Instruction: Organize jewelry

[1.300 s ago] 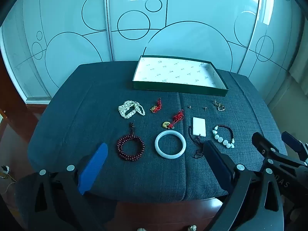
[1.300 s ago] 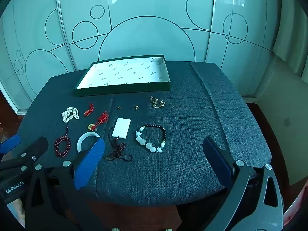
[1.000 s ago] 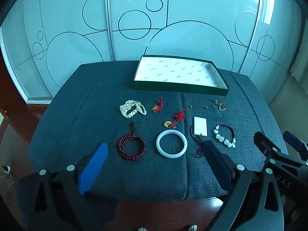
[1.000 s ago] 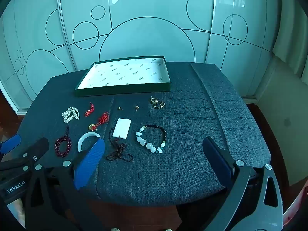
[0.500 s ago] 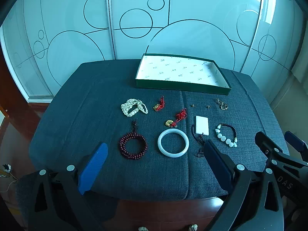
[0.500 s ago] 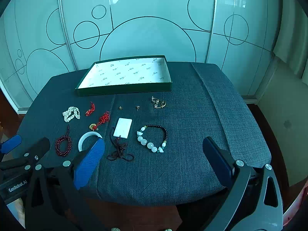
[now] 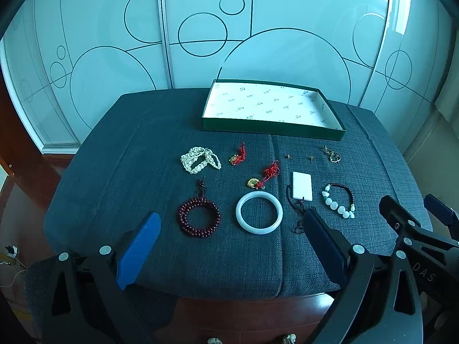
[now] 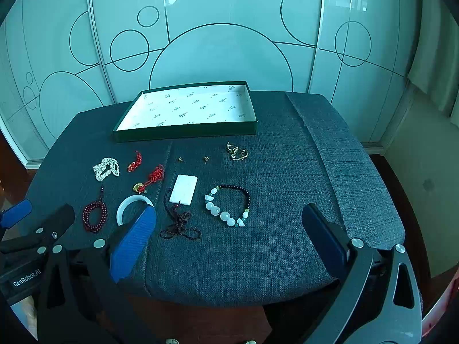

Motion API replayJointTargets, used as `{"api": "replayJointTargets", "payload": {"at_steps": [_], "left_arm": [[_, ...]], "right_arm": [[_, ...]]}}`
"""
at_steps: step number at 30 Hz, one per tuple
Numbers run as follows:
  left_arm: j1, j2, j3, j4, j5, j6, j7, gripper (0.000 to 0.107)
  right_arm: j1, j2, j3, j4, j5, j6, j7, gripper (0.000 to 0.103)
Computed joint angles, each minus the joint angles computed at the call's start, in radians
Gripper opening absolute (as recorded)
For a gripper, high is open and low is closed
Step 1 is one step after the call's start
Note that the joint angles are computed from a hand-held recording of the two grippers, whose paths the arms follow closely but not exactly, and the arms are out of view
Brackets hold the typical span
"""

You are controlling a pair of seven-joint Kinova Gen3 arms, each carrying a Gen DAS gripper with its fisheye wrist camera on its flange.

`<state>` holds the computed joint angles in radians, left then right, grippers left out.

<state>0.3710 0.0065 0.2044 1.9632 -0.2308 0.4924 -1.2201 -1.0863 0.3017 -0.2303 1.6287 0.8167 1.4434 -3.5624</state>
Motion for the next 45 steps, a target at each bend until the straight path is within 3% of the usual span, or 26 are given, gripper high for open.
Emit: {"api": "replayJointTargets", "payload": {"at_steps": [45], "left_arm": [[-0.003,-0.001,0.0,-0.01,0.007,0.017,-0.01,0.099]], "right_arm": [[0.0,0.009,0.005,-0.007,-0.002,-0.007,0.006,0.101]]}}
